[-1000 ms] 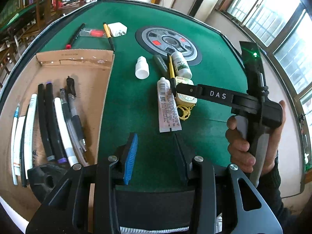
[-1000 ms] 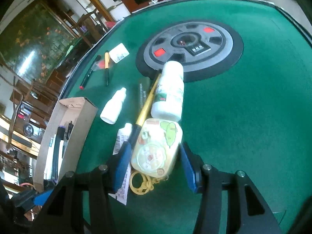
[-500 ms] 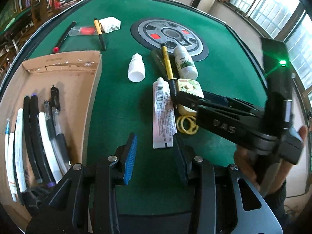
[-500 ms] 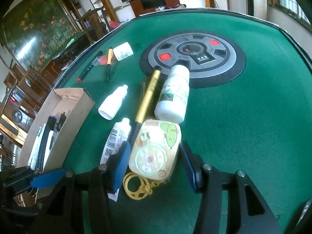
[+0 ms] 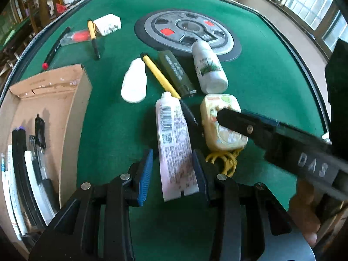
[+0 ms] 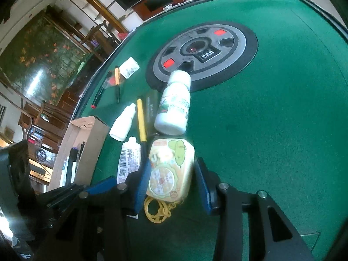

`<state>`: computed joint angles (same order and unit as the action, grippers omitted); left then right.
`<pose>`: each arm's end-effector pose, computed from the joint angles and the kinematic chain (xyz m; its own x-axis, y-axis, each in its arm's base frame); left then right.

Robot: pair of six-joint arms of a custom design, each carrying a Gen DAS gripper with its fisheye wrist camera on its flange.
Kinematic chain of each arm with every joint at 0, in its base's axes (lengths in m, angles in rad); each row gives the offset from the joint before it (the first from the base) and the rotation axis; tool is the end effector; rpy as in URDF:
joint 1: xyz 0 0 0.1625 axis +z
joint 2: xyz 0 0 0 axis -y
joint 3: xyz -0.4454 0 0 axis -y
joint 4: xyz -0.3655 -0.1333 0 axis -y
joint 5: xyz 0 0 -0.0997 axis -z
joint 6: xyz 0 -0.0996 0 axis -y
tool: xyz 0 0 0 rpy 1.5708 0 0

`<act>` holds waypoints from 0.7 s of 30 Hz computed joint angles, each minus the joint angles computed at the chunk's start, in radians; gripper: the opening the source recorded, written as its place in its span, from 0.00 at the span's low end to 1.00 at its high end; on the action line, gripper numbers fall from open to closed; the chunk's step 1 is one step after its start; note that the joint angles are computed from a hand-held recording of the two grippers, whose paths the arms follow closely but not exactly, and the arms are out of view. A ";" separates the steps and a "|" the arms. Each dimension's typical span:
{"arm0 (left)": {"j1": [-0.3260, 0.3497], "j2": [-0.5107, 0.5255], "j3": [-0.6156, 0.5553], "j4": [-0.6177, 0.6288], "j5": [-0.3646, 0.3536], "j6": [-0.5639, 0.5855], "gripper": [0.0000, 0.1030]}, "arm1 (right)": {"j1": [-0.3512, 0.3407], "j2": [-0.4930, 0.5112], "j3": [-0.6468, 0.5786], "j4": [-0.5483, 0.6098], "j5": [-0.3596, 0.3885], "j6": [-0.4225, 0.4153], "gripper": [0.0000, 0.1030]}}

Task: Organize rigid objects
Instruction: 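Grasp the white barcode tube with the left tool while the right grasps the cream keychain case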

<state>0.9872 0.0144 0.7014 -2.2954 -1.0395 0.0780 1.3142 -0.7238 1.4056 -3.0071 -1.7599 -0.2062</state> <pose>-0.2994 -0.7869 -0.1688 -0.6768 0.5349 -0.5058 0.6056 0.7952 0.0307 -0.0813 -0.7615 0.2241 -0.9358 0.2216 0.2743 -0.0068 0.7664 -0.6424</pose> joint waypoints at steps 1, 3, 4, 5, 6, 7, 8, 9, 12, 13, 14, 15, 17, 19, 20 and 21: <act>-0.001 0.006 -0.009 0.001 0.001 0.006 0.35 | 0.000 0.001 -0.001 0.000 0.000 -0.001 0.41; -0.002 0.009 0.001 -0.034 0.015 0.021 0.32 | -0.001 0.000 0.000 -0.001 0.004 0.002 0.41; -0.003 0.005 0.013 -0.045 0.016 0.025 0.31 | -0.001 0.000 0.000 0.000 0.005 0.005 0.41; -0.003 0.000 0.024 -0.055 0.020 0.030 0.31 | -0.002 -0.001 0.001 -0.001 0.008 0.008 0.41; -0.003 -0.008 0.041 -0.064 0.025 0.033 0.30 | -0.001 -0.001 0.002 -0.003 0.007 0.010 0.41; -0.002 -0.021 0.067 -0.079 0.029 0.034 0.30 | 0.000 -0.001 0.003 -0.005 0.005 0.010 0.42; -0.002 -0.032 0.086 -0.087 0.032 0.034 0.30 | 0.004 0.000 0.006 -0.009 0.001 0.010 0.43; -0.002 -0.055 0.129 -0.102 0.041 0.028 0.30 | 0.006 0.003 0.003 -0.012 -0.001 0.008 0.45; 0.002 -0.109 0.226 -0.130 0.047 0.015 0.30 | 0.016 0.013 -0.001 -0.021 -0.014 -0.012 0.49; 0.004 -0.125 0.260 -0.155 0.048 0.018 0.30 | 0.022 0.021 -0.005 -0.030 -0.033 -0.029 0.50; 0.004 -0.135 0.283 -0.172 0.055 0.021 0.31 | 0.034 0.033 -0.011 -0.049 -0.070 -0.056 0.50; 0.004 -0.143 0.301 -0.187 0.056 0.028 0.32 | 0.042 0.044 -0.014 -0.065 -0.097 -0.077 0.50; 0.008 -0.145 0.308 -0.204 0.052 0.039 0.32 | 0.062 0.071 -0.025 -0.111 -0.163 -0.133 0.50; 0.006 -0.136 0.298 -0.211 0.066 0.052 0.32 | 0.073 0.091 -0.035 -0.145 -0.202 -0.176 0.50; 0.004 -0.130 0.289 -0.207 0.073 0.057 0.33 | 0.076 0.098 -0.038 -0.158 -0.214 -0.191 0.50; 0.003 -0.123 0.279 -0.205 0.079 0.062 0.35 | 0.076 0.099 -0.037 -0.165 -0.216 -0.198 0.50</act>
<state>0.9904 -0.1090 0.9807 -2.5001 -0.9603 0.1403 1.3900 -0.6245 1.3684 -3.1726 -1.9755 -0.4041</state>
